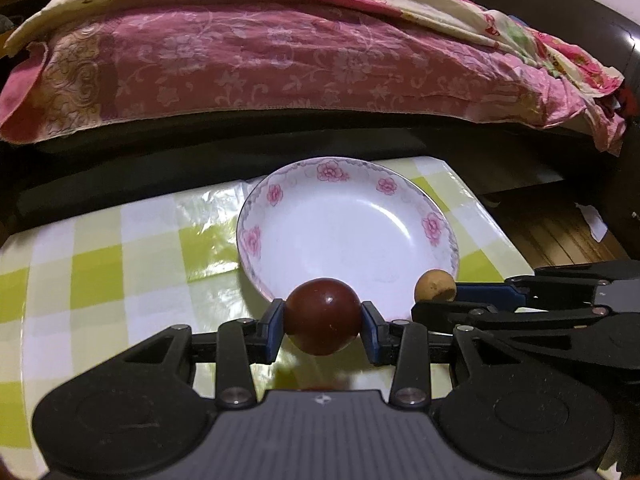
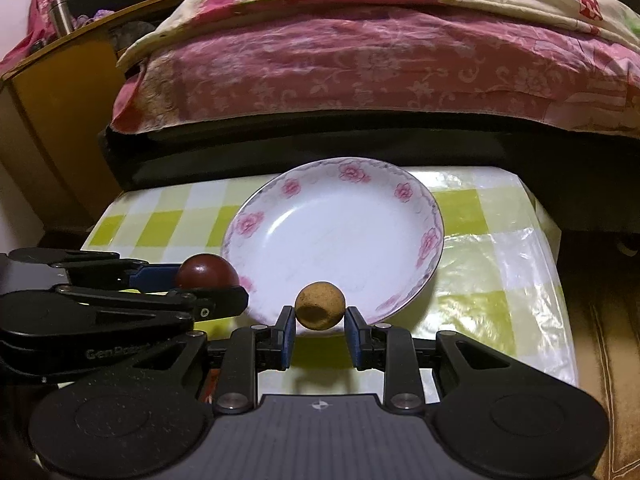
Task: Organize fruits
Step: 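Carry both fruits to the white plate and release them inside, then reach the left gripper to a red cherry tomato while the right gripper reaches an orange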
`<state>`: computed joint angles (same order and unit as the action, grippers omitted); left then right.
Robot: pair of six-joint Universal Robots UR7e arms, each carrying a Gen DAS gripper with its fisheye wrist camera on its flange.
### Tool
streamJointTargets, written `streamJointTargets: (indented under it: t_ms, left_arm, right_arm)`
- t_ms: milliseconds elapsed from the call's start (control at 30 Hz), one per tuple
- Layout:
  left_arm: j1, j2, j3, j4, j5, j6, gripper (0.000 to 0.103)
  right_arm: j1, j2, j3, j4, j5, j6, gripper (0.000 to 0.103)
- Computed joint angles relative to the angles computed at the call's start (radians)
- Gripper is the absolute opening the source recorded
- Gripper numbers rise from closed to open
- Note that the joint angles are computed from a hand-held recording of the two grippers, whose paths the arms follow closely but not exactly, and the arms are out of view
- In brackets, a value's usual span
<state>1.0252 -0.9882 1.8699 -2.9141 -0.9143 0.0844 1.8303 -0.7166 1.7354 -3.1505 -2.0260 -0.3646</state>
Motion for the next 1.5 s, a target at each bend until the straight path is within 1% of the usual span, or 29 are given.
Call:
streamJointTargets:
  t_ms: [133,267,433,533,633,733,833,967,1067,1167,1300,1367,1500]
  left_arm:
    - [0.011,0.026,-0.028,0.006,0.004,0.006,0.047]
    - [0.017,0.03,-0.034,0.001,-0.003,0.0,0.047]
    - [0.014,0.035,-0.039,-0.001,0.009,0.008,0.048]
    - [0.014,0.036,-0.037,-0.017,0.005,0.019,0.05]
    - [0.017,0.039,-0.046,-0.011,-0.001,0.017,0.053]
    - [0.019,0.037,-0.055,0.006,-0.002,0.018,0.054]
    - [0.011,0.003,-0.028,0.025,0.013,-0.006,0.054]
    - [-0.023,-0.081,0.059,0.055,0.052,-0.02,0.054]
    - [-0.052,-0.156,0.137,0.077,0.072,-0.062,0.055]
    - [-0.078,-0.225,0.196,0.141,0.08,-0.135,0.055]
    - [-0.117,-0.282,0.254,0.175,0.105,-0.152,0.055]
    - [-0.135,-0.308,0.272,0.194,0.109,-0.166,0.055]
    - [-0.154,-0.35,0.298,0.212,0.098,-0.192,0.057]
  right_arm:
    - [-0.003,0.019,-0.02,-0.009,-0.005,-0.028,0.026]
    - [-0.012,0.026,-0.032,-0.006,0.009,-0.026,0.027]
    - [-0.01,0.033,-0.034,-0.035,-0.014,-0.043,0.034]
    - [-0.014,0.03,-0.03,-0.043,-0.012,-0.033,0.036]
    - [-0.015,0.029,-0.028,-0.052,-0.016,-0.023,0.037]
    - [-0.018,0.024,-0.024,-0.05,-0.019,-0.003,0.037]
    - [-0.016,0.012,-0.009,-0.062,-0.032,0.017,0.037]
    - [-0.004,-0.024,0.052,-0.103,-0.049,0.021,0.037]
    - [0.02,-0.052,0.101,-0.118,-0.061,0.015,0.037]
    - [0.049,-0.077,0.146,-0.124,-0.075,0.021,0.037]
    - [0.081,-0.101,0.2,-0.14,-0.079,0.035,0.038]
    - [0.099,-0.11,0.227,-0.148,-0.091,0.046,0.038]
    - [0.127,-0.117,0.245,-0.125,-0.115,0.076,0.038]
